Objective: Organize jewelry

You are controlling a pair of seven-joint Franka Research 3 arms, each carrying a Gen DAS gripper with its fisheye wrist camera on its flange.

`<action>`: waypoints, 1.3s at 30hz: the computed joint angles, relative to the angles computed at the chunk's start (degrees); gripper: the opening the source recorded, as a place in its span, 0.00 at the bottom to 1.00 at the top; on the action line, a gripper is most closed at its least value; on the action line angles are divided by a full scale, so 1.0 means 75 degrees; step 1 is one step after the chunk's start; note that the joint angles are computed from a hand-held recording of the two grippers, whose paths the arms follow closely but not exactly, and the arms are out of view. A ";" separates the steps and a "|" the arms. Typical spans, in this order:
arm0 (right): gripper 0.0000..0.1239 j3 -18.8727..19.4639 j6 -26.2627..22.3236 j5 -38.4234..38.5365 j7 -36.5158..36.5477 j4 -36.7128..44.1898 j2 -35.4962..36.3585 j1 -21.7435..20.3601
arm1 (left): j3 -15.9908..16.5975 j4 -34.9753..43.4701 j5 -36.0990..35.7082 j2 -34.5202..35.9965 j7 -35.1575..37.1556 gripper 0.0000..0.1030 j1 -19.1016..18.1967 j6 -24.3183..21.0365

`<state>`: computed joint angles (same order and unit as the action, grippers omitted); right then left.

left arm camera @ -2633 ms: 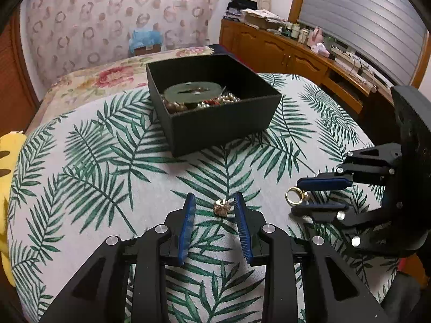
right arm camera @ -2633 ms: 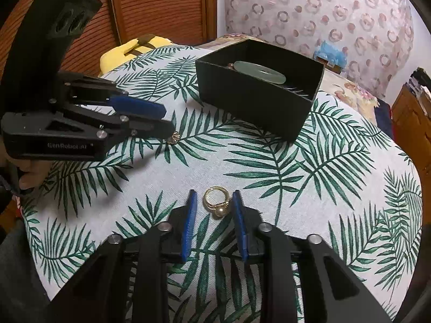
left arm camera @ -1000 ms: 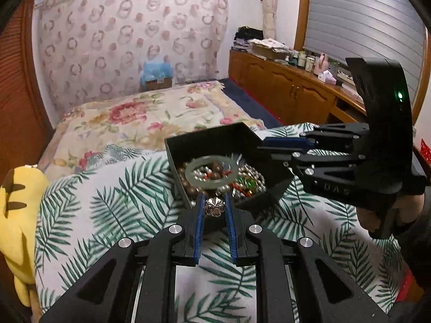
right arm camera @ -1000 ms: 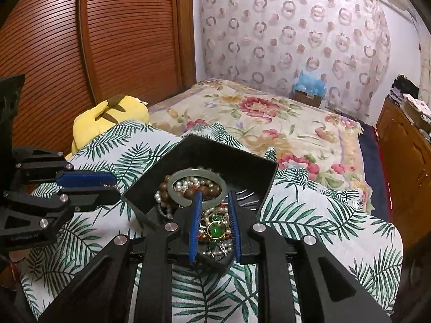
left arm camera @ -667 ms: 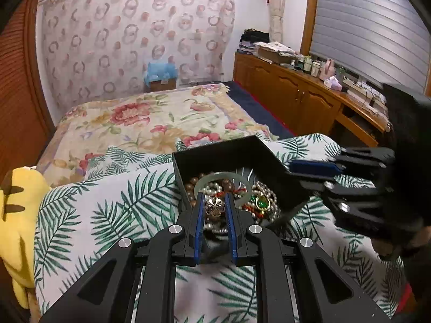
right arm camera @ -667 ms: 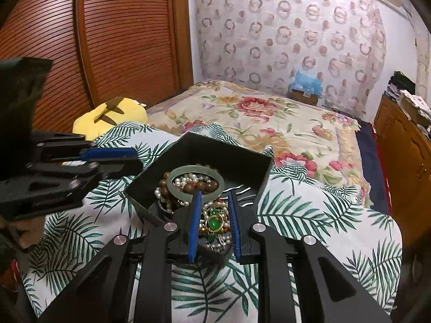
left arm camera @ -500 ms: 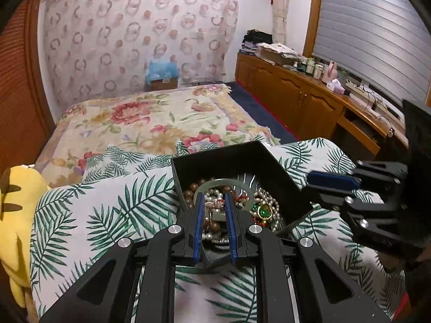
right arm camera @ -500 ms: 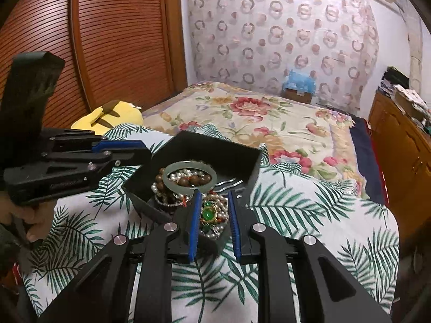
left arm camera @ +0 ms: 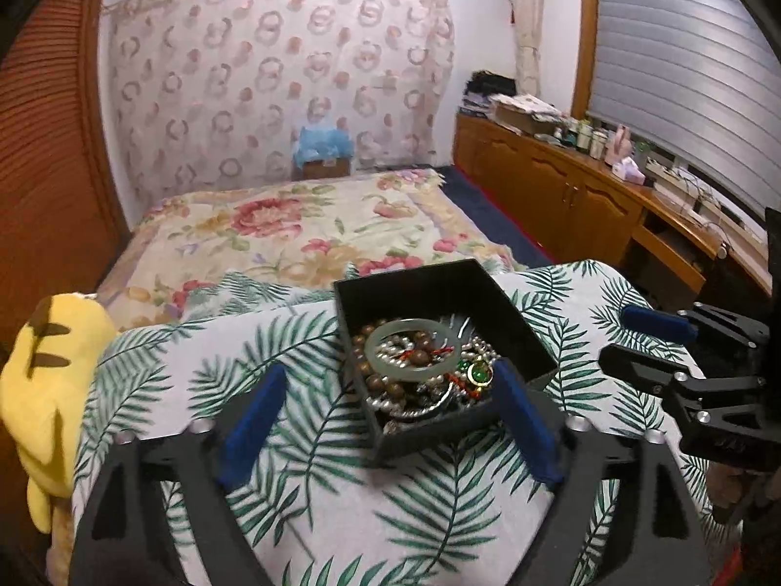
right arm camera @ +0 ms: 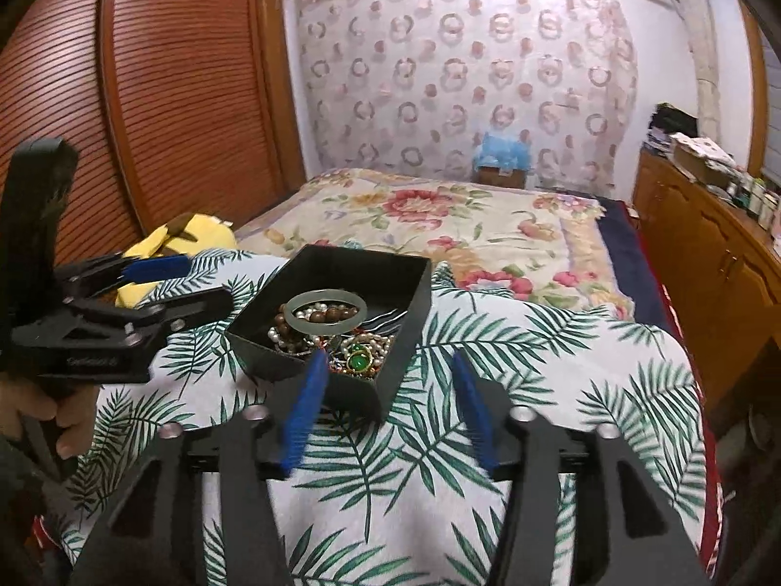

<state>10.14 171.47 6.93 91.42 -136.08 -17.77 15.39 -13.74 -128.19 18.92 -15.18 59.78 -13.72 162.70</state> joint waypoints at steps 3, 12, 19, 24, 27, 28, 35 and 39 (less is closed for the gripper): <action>0.59 0.0395 0.0098 -0.0329 0.0537 -0.0266 -0.0325 -0.0416 | -0.0130 -0.0321 0.0170 -0.0407 -0.0370 0.90 0.0106 -0.0065; 0.72 0.0990 0.0428 -0.0608 0.1382 -0.1085 -0.1423 -0.0751 | -0.0395 -0.1299 0.0557 -0.1742 -0.1168 0.92 0.0194 -0.0263; 0.81 0.1492 0.0554 -0.0575 0.1947 -0.1543 -0.2303 -0.1129 | -0.0497 -0.1796 0.0624 -0.2561 -0.1468 0.92 0.0071 -0.0382; 0.81 0.1874 0.0508 -0.0649 0.2356 -0.1805 -0.2964 -0.1470 | -0.0571 -0.1992 0.0677 -0.3044 -0.1676 0.92 0.0053 -0.0452; 0.81 0.1958 0.0489 -0.0685 0.2497 -0.1929 -0.3278 -0.1569 | -0.0583 -0.2089 0.0702 -0.3281 -0.1746 0.92 0.0020 -0.0494; 0.81 0.1972 0.0499 -0.0691 0.2538 -0.1971 -0.3361 -0.1593 | -0.0608 -0.2107 0.0729 -0.3353 -0.1767 0.92 0.0028 -0.0504; 0.81 0.2016 0.0478 -0.0726 0.2697 -0.2088 -0.3622 -0.1699 | -0.0729 -0.2193 0.0871 -0.3651 -0.1931 0.92 0.0082 -0.0544; 0.81 0.2042 0.0484 -0.0735 0.2783 -0.2130 -0.3669 -0.1747 | -0.0743 -0.2178 0.0894 -0.3659 -0.1974 0.92 0.0072 -0.0536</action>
